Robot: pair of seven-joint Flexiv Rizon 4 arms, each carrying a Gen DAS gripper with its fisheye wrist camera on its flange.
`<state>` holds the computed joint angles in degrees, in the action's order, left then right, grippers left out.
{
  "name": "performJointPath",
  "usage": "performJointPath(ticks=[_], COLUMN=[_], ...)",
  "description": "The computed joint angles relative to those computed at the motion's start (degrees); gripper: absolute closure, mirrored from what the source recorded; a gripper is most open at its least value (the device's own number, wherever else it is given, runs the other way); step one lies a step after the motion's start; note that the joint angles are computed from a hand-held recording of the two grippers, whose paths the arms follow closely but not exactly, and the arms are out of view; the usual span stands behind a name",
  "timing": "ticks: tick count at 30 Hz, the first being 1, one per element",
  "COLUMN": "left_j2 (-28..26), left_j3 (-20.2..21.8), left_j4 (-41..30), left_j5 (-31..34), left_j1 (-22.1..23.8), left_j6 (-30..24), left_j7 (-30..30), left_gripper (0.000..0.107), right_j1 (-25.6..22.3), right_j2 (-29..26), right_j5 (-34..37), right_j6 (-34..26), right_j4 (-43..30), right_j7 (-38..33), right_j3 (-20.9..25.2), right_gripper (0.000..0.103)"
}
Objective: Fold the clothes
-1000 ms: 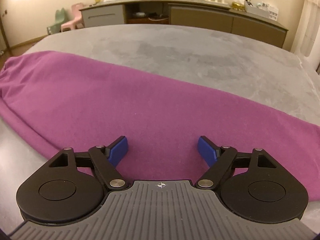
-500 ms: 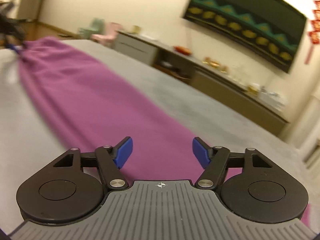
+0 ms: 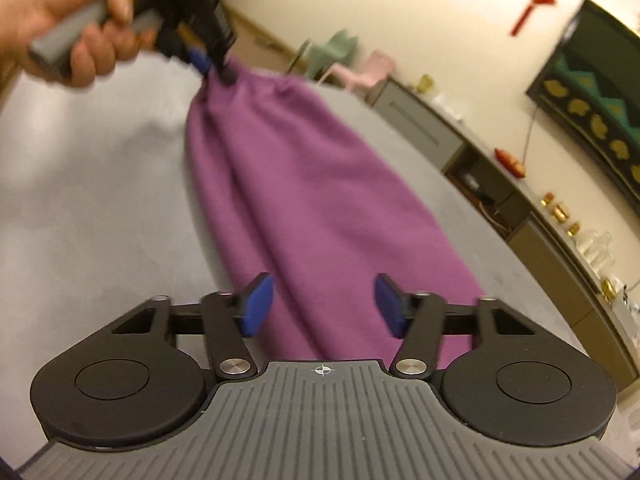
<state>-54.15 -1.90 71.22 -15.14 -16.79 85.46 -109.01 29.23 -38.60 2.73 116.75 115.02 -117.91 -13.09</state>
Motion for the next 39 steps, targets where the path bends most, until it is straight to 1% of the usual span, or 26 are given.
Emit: performJointPath(ticks=[1,2,4,6,10,11,12,13,14,16,18,19,21,23,26,27,28,30,31,32,33,34,36,37,38,39], left_j2=[-0.17,-0.27,-0.2,0.06,0.09,-0.08,-0.25,-0.38,-0.4,-0.2,0.17,0.29,0.47,0.29,0.03,0.01,0.13,0.62,0.76,0.71,0.29,-0.06,-0.44,-0.53,-0.5,-0.58], left_j3=[-1.18,-2.26,-4.3,-4.76,-4.37,-3.98,-3.61,-3.21,-3.19,-5.33,-10.71,-12.19,-12.57,-12.3,-10.46,-10.17,-9.69,-6.48,-3.39,1.28,5.49,7.83,12.32,14.63,18.0,22.67], left_j4=[0.01,0.11,0.74,1.18,1.15,0.86,0.58,0.36,0.43,1.46,3.48,4.13,4.59,4.3,3.32,3.15,3.09,2.84,2.35,0.92,-0.34,-1.02,-2.56,-3.22,-3.65,-4.19], left_j5=[-0.18,-0.45,-0.88,-1.37,-2.38,-2.76,-3.07,-3.33,-3.51,-3.69,-3.2,-2.92,-2.68,-3.08,-3.94,-4.07,-4.19,-4.85,-5.37,-2.51,-3.39,-4.76,-3.28,-2.31,-1.19,0.83], left_j1=[0.66,1.26,2.34,2.43,1.99,1.72,1.46,1.19,1.12,2.25,5.47,6.41,6.82,6.73,5.55,5.32,5.03,3.19,1.39,-0.67,-3.1,-4.57,-6.77,-7.91,-9.64,-11.94], left_j6=[1.03,2.12,4.72,6.3,7.74,7.27,6.79,6.37,6.48,8.4,11.98,13.05,13.74,13.01,11.61,11.5,11.25,9.75,8.33,5.03,2.15,0.35,-3.64,-5.41,-6.84,-8.51], left_j7=[0.32,0.58,1.28,1.51,1.52,1.36,1.17,0.9,0.62,0.58,1.68,2.04,2.53,2.65,2.51,2.5,2.48,1.78,1.04,-2.96,-3.63,-3.52,-7.15,-9.09,-11.49,-15.04], left_gripper=[0.089,0.089,0.089,0.088,0.089,0.089,0.089,0.089,0.089,0.09,0.09,0.09,0.09,0.09,0.09,0.09,0.09,0.09,0.09,0.09,0.09,0.09,0.09,0.088,0.086,0.083], right_j1=[1.87,2.88,2.87,2.63,2.07,2.31,3.7,5.66,7.29,9.95,10.69,10.45,10.47,12.04,12.15,12.59,12.69,11.46,11.21,11.48,11.87,12.26,13.55,13.71,12.87,11.59], right_j2=[-0.36,-0.51,-0.21,0.31,2.73,3.33,3.2,2.6,1.67,-0.96,-2.54,-3.2,-4.49,-5.75,-5.92,-5.89,-5.65,-3.76,-2.18,-1.09,-0.56,-0.03,-1.27,-2.02,-2.11,-1.89], right_j5=[1.09,1.69,1.95,1.8,1.73,1.92,3.17,4.88,6.31,8.25,8.14,7.57,7.01,8.19,8.6,8.74,8.39,6.74,6.12,5.76,5.49,5.31,5.94,6.28,6.25,5.96], right_j6=[-1.52,-2.38,-2.56,-1.61,4.54,5.69,6.09,5.61,4.66,1.78,-1.1,-1.33,-1.74,-2.03,-3.21,-4.34,-5.2,-3.45,-1.98,-0.87,-0.43,-0.03,-0.22,-0.32,-0.27,0.15], right_j4=[-0.59,-0.9,-0.89,-0.32,3.02,3.86,3.99,3.51,2.63,0.07,-1.91,-2.63,-3.99,-5.08,-5.82,-5.85,-5.63,-3.61,-1.76,0.0,1.29,2.53,3.0,2.76,2.54,2.43], right_j7=[-0.02,0.31,1.43,1.81,-0.67,-1.92,-3.47,-5.07,-6.3,-7.56,-7.05,-6.6,-5.58,-4.08,-1.26,-0.27,0.66,1.46,1.14,0.31,-0.76,-1.91,-3.74,-4.09,-3.87,-3.55], right_j3=[-1.77,-2.74,-2.68,-2.47,-0.26,0.22,-0.44,-1.81,-3.16,-6.09,-7.44,-7.52,-8.14,-10.28,-11.3,-12.21,-12.7,-11.1,-10.05,-9.51,-9.24,-8.95,-9.7,-9.84,-8.89,-7.52], right_gripper=[0.089,0.099,0.1,0.103,0.103,0.103,0.103,0.103,0.098,0.066,0.059,0.058,0.058,0.067,0.075,0.099,0.103,0.103,0.103,0.103,0.103,0.103,0.103,0.103,0.103,0.103])
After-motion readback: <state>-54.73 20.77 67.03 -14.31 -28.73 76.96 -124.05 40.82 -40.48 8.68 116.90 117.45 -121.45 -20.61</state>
